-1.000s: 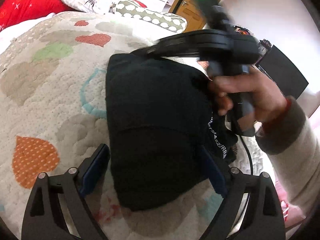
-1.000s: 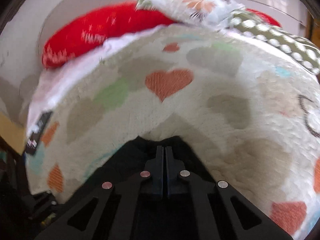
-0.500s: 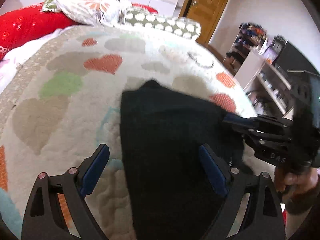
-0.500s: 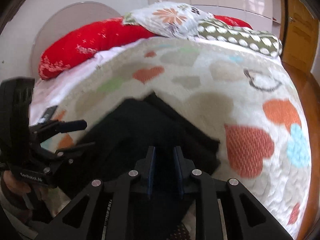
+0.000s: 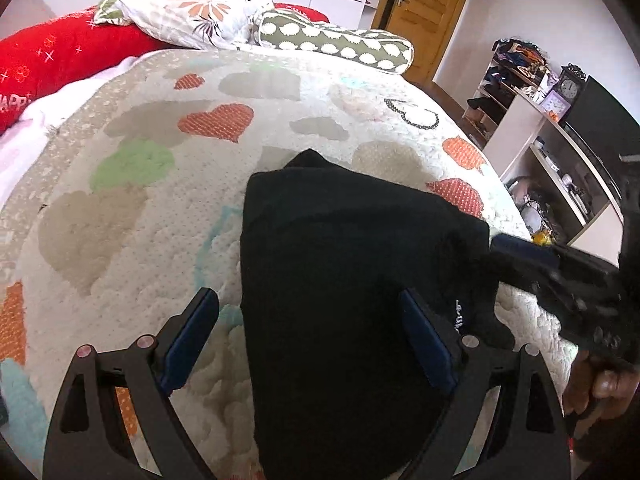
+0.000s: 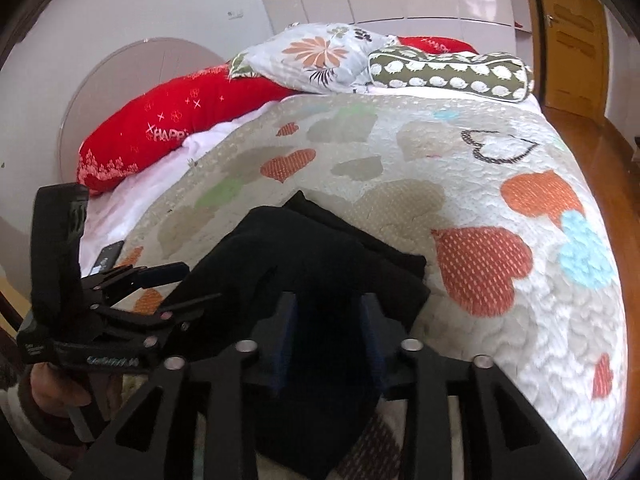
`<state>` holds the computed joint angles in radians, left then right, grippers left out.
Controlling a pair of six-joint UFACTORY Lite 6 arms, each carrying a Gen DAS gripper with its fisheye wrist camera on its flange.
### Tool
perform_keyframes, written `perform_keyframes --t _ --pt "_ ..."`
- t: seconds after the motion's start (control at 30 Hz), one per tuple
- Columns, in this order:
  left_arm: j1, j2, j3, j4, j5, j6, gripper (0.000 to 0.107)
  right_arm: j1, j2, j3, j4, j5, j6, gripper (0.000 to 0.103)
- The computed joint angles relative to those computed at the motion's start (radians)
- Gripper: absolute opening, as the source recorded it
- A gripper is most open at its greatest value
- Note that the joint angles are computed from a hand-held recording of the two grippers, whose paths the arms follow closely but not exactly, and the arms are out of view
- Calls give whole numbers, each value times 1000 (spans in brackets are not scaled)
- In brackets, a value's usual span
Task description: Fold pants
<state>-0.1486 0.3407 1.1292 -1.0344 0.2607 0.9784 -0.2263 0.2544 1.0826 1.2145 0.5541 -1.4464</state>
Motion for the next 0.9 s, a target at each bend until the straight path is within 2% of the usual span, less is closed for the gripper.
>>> perform_keyframes --t 0.13,0.23,0.3,0.43,0.57,0.77,0.9 --pt "-3 -51 -48 -22 -21 10 92 19 -91 -125 30 -38 -53 39" --pt "-12 -57 -68 -7 -38 -14 92 57 -63 -168 35 -102 -53 40" --pt "-25 -49 -79 46 -48 -70 92 64 -72 -207 131 -127 -140 40" --pt "-20 -99 -133 -42 -57 10 92 31 -134 -224 71 -80 -63 42" --pt "-17 -134 -151 -19 -72 -18 92 10 -197 -245 57 -69 -42 50" --pt "-13 -147 -144 77 -69 -129 92 25 -237 -246 54 -86 5 54" --pt "-6 -159 -153 73 -77 -136 92 28 -244 -244 99 -92 -12 59"
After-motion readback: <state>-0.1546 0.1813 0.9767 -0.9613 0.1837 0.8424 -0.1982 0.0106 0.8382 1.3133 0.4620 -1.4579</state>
